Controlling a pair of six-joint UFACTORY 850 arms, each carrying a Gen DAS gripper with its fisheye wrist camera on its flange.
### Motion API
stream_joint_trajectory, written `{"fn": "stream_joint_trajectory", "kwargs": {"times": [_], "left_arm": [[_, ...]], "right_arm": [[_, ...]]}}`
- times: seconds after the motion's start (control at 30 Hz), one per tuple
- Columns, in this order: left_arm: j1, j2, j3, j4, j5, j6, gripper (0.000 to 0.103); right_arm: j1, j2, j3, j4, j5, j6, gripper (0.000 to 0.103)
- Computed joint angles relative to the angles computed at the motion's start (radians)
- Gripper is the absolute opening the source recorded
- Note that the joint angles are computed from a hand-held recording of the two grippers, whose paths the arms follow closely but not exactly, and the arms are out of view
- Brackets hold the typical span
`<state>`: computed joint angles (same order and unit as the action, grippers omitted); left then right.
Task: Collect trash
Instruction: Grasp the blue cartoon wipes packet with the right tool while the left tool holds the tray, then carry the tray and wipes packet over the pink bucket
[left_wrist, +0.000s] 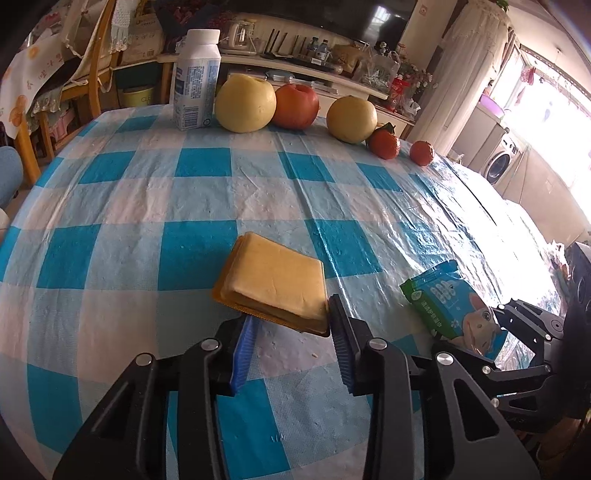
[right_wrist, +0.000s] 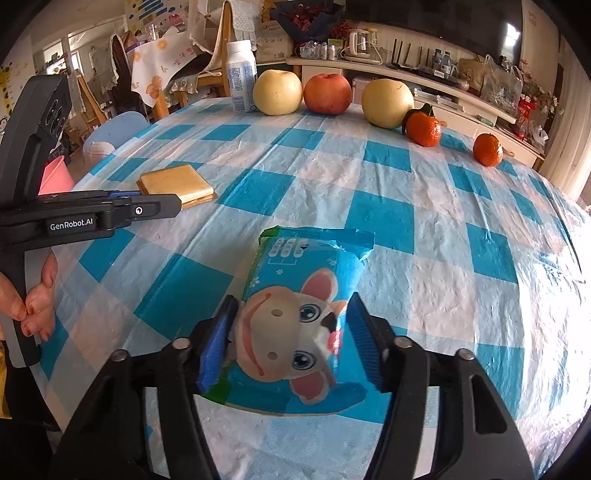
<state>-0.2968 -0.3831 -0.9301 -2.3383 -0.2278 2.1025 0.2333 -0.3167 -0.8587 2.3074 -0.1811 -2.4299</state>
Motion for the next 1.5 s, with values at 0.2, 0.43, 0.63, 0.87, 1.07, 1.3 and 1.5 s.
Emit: {"fn": "stream_joint_trajectory", "kwargs": {"times": [0.2,0.43,0.63,0.87,1.07,1.3,1.5], "left_arm": [[0.018,-0.001,0.005,0.029,-0.041,-0.077,0.038],[0.051,-0.001,0.014,0.132,-0.098,-0.225,0.017],[0.059,0.024,0.035,0.136,-0.116,-0.219,0.013],[0.076,0.075,0.073,0.082,-0.140,-0.158,0.012],[0.089,0.140,0.117,0.011,-0.143,-0.068,0.012],[0.120,0.241,0.178,-0.114,-0.119,0.062,0.012],[0.170,0.318,0.226,-0.174,-0.115,0.107,0.012]], "right_arm": [[0.008,0.003,0.003,0.149,0.006,-0.153,0.046],[0.010,0.016,0.012,0.168,-0.009,-0.161,0.041],[0.017,0.036,0.020,0.128,-0.027,-0.101,0.041],[0.044,0.066,0.028,0.175,-0.030,-0.128,0.039],[0.071,0.095,0.035,0.285,-0.034,-0.220,0.039],[0.106,0.114,0.018,0.304,-0.031,-0.223,0.039],[0.147,0.116,-0.010,0.271,-0.027,-0.179,0.039]]}}
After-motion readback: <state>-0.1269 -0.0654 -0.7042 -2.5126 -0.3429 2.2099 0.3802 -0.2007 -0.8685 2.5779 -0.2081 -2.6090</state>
